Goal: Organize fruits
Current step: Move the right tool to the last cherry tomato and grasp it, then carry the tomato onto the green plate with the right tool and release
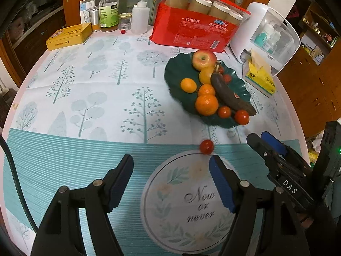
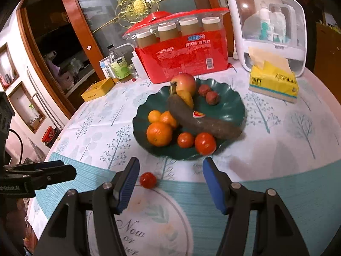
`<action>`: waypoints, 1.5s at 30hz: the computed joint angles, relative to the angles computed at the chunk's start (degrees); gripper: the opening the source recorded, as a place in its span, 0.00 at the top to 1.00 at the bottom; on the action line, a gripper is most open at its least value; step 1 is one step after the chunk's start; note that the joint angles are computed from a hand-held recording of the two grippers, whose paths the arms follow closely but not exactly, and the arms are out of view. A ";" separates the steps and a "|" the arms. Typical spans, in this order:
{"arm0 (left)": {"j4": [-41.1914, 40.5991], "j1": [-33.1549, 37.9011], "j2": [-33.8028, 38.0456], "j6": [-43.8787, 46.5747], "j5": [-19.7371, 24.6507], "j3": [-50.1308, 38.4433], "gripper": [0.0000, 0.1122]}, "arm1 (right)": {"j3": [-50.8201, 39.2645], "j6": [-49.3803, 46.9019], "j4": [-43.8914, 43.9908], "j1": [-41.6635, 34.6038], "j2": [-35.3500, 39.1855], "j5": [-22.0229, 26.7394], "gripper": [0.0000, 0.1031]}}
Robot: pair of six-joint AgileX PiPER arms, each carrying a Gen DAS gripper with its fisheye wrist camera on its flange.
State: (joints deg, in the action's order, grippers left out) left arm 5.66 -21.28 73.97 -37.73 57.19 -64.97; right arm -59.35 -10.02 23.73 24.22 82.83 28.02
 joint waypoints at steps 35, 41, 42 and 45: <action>-17.91 23.55 -3.53 39.51 2.90 9.36 0.31 | -5.61 68.84 -59.20 23.70 14.52 3.03 0.55; -17.67 23.09 -4.90 39.28 3.23 9.73 0.31 | -6.23 68.67 -59.84 23.43 15.56 5.04 0.60; -17.53 23.01 -5.03 39.10 3.28 9.69 0.31 | -6.23 68.53 -59.92 23.36 15.65 5.22 0.62; -16.82 22.56 -5.88 37.90 3.69 9.55 0.31 | -5.56 68.14 -59.74 22.91 15.07 4.68 0.68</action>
State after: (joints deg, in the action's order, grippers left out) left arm -11.16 1.29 68.08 0.18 60.88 -55.42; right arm -64.92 58.13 -36.00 47.12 97.90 32.70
